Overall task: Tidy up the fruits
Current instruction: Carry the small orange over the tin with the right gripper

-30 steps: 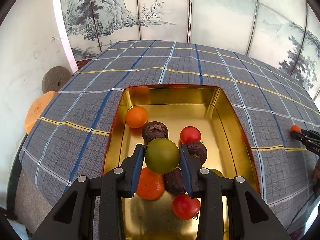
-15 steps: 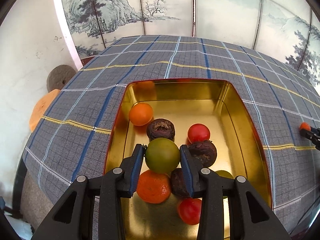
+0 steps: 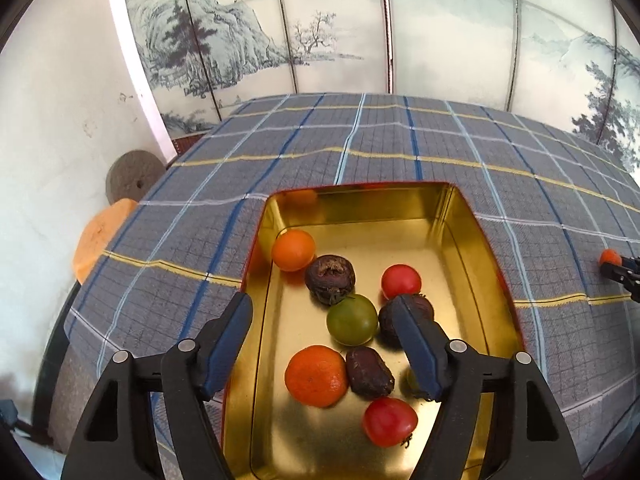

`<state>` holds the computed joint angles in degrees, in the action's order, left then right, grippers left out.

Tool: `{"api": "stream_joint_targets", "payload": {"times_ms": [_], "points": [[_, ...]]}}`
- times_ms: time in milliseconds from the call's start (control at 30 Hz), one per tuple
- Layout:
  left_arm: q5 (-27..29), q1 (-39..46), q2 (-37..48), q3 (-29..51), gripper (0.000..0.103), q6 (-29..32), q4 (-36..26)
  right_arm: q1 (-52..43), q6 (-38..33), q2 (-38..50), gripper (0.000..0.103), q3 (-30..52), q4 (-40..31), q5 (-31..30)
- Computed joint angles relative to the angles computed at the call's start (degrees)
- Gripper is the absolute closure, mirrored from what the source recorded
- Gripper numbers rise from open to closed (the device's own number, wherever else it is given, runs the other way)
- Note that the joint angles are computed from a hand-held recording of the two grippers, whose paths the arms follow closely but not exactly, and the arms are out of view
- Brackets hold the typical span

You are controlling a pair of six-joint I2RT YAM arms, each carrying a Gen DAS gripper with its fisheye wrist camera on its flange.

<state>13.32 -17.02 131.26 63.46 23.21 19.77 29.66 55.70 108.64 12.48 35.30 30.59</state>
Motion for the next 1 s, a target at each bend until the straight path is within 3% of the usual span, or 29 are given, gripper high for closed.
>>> {"api": "stream_joint_targets", "payload": {"times_ms": [200,533,767,1000], "points": [[-0.4,0.6,-2.3,-3.5,0.025,-0.9,1.9,2.5,2.3,-1.0,0.07,0.1,-1.2,0.9],[1.2,3.2,-6.7,-10.2,0.025,-3.7,4.7,8.8,3.9,-9.0,0.07,4.7,-11.2,3.7],[2.3,4.8,-8.2,-14.3,0.025,-3.3,7.8,12.2,-1.0,-9.7,0.07,14.7,-18.0,4.1],[3.0,7.0,-8.0,-15.6,0.025,-4.7,9.4,13.6,-7.1,-5.0,0.07,25.7,-20.3,1.8]]}}
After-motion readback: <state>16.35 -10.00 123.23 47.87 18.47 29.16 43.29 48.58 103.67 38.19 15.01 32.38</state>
